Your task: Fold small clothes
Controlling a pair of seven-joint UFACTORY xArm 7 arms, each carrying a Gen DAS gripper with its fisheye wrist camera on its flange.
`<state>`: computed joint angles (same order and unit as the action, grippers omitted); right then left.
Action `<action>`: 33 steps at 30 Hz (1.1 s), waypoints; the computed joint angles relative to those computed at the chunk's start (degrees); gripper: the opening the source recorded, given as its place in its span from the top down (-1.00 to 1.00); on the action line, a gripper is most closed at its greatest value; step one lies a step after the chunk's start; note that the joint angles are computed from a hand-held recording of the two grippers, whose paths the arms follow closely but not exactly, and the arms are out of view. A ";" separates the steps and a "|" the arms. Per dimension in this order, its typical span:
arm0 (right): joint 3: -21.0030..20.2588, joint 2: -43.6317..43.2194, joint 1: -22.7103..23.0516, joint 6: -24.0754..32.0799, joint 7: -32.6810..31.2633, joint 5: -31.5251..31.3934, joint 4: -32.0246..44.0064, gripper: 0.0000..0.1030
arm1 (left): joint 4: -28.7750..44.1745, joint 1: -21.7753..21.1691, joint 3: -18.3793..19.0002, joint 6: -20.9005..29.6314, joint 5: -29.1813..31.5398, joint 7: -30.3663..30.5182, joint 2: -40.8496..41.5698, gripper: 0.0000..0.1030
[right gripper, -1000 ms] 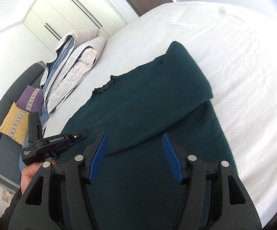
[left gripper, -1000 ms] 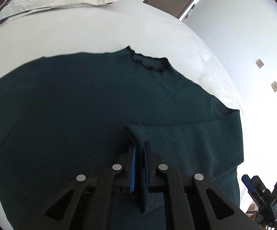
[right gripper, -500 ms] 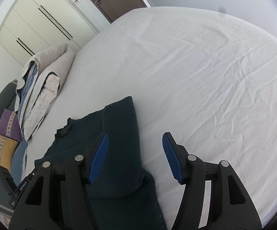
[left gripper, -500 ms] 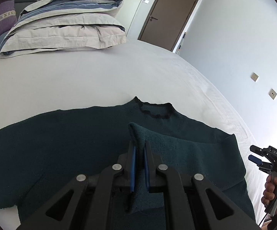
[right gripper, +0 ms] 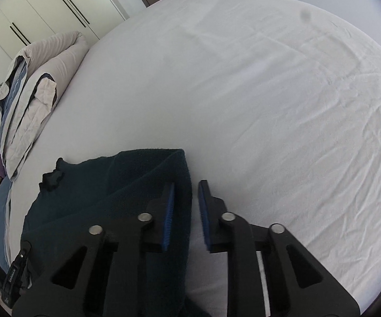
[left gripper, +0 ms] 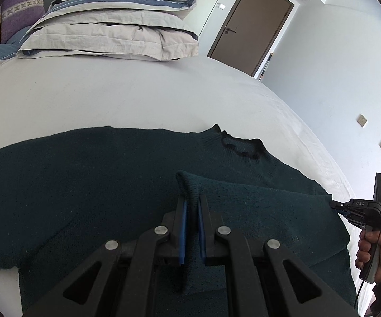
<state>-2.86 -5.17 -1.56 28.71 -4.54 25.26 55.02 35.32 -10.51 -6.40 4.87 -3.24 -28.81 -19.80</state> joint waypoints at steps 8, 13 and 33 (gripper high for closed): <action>2.09 2.10 -2.54 -4.30 7.16 -8.58 -0.13 1.00 | -0.73 -7.27 6.74 -0.52 -7.62 5.16 1.89 0.83; -0.41 -3.09 -0.64 -4.37 1.00 -2.83 -2.91 0.92 | -0.88 -7.67 6.80 -1.10 -9.92 7.12 2.20 0.77; 3.29 -16.81 3.29 1.19 10.76 -18.86 -14.73 0.81 | -1.31 -9.55 7.70 1.97 -16.12 12.68 -0.12 0.74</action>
